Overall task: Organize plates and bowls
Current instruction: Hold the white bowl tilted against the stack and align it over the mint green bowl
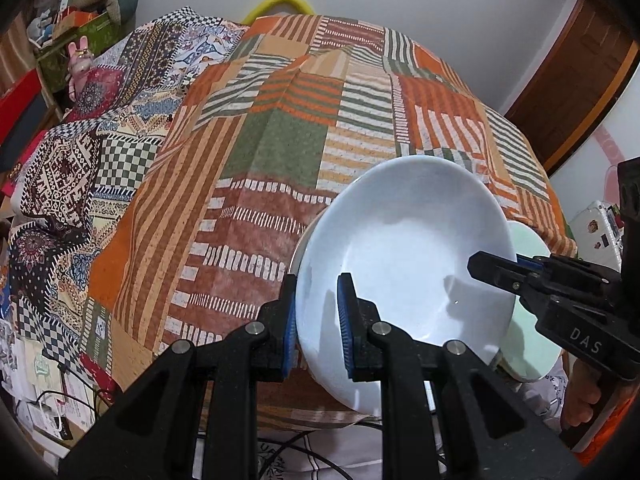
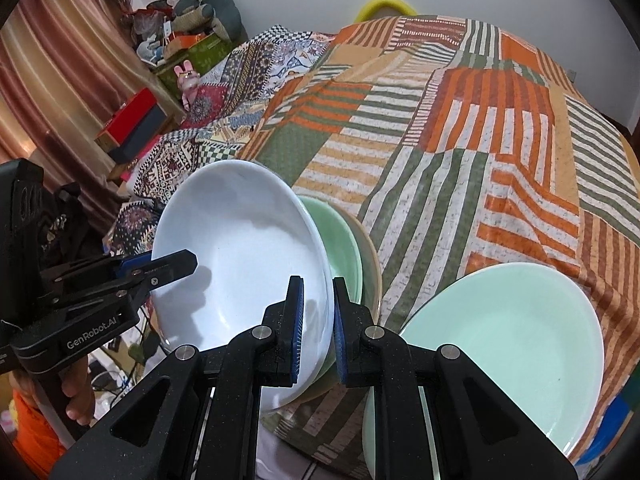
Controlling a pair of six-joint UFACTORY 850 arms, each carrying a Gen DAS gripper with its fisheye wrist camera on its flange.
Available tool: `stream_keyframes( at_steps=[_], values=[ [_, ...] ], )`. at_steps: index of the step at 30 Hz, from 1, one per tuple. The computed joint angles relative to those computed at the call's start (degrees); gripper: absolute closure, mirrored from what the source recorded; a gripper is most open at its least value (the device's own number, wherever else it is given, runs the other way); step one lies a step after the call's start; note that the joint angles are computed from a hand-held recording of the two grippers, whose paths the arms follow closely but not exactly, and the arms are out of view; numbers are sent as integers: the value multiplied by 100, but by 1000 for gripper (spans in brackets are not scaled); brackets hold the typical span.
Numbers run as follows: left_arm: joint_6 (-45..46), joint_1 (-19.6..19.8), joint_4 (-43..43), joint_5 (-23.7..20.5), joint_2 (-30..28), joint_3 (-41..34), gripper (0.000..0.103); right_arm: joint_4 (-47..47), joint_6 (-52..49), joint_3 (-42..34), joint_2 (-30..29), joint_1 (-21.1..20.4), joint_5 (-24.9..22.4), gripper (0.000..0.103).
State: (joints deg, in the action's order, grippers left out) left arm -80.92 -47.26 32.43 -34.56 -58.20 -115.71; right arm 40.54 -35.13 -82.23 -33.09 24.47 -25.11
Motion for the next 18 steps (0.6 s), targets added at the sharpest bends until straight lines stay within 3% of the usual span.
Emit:
stream_keyframes(
  at_steps=[18],
  values=[
    [265,66,-385,51,-123,-34,85,-129,29,-54,-89,12,10,88]
  ],
)
